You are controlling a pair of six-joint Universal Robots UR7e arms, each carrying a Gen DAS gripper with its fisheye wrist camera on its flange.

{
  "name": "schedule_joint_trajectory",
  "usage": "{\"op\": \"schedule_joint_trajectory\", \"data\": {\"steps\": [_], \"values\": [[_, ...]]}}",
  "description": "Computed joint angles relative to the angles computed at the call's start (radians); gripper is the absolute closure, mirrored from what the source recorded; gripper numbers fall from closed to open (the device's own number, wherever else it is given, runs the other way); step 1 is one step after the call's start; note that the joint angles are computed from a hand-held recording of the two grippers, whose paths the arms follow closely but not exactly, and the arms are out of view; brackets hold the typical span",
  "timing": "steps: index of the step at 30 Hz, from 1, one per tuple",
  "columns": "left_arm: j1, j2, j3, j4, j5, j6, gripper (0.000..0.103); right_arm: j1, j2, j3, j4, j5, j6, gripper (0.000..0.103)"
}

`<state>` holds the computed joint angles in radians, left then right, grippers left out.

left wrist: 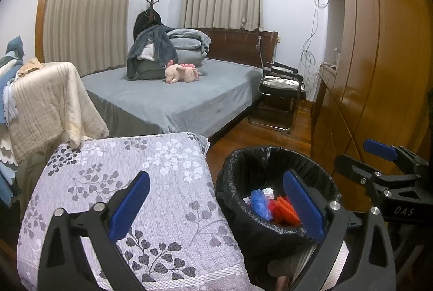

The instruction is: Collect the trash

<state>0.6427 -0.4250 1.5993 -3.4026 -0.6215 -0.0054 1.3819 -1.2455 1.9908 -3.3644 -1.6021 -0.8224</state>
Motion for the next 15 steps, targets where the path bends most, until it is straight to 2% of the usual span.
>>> {"op": "schedule_joint_trajectory", "data": {"steps": [15], "values": [[-0.009,-0.015,0.041,0.024,-0.001,-0.053,0.006,0.001,-0.004,0.008,0.000,-0.006,0.002,0.005]]}}
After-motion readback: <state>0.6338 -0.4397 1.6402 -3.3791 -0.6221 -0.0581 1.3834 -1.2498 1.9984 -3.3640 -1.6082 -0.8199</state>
